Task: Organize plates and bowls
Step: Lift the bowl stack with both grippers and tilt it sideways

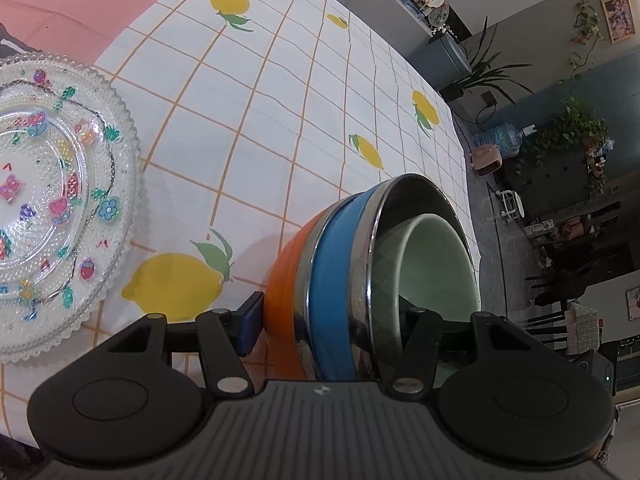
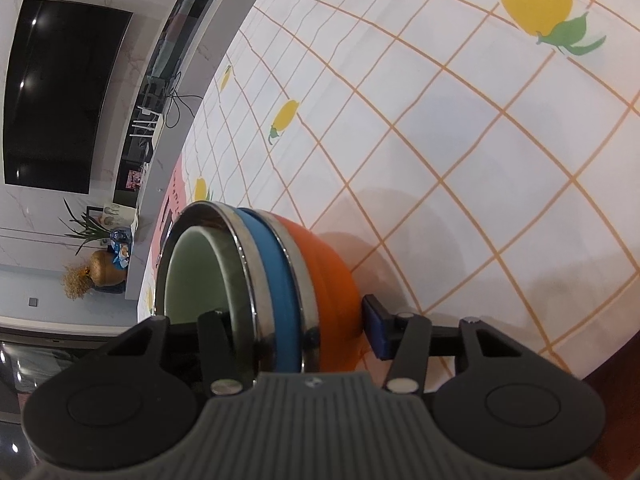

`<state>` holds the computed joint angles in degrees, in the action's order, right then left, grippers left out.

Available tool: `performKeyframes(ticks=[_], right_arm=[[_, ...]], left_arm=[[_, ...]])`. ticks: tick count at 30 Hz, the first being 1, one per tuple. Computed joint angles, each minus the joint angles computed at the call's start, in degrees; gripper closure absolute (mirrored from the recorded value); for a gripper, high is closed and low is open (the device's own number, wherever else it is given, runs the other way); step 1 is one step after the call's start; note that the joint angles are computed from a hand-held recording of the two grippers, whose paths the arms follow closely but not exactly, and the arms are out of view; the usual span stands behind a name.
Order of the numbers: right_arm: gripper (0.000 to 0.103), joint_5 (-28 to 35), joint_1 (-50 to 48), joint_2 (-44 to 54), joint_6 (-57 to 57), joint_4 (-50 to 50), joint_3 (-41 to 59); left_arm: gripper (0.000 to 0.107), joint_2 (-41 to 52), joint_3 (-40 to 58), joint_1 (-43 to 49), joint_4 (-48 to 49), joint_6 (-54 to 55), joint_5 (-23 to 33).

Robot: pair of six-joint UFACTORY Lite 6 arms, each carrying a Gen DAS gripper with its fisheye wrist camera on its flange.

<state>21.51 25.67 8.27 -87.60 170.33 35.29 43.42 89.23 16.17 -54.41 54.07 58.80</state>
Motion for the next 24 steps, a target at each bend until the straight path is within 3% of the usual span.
performKeyframes(ticks=[14, 24], right_arm=[[0.053, -5.17, 1.63, -4.28, -3.1, 2.51, 2.16], [0.053, -11.91, 4.99, -3.09, -4.75, 4.03, 11.04]], left_arm=[[0.042, -2.98, 2.32, 2.4, 1.63, -2.6, 3.52], [0.042, -2.73, 9.03, 6.58, 3.99, -6.27, 8.51]])
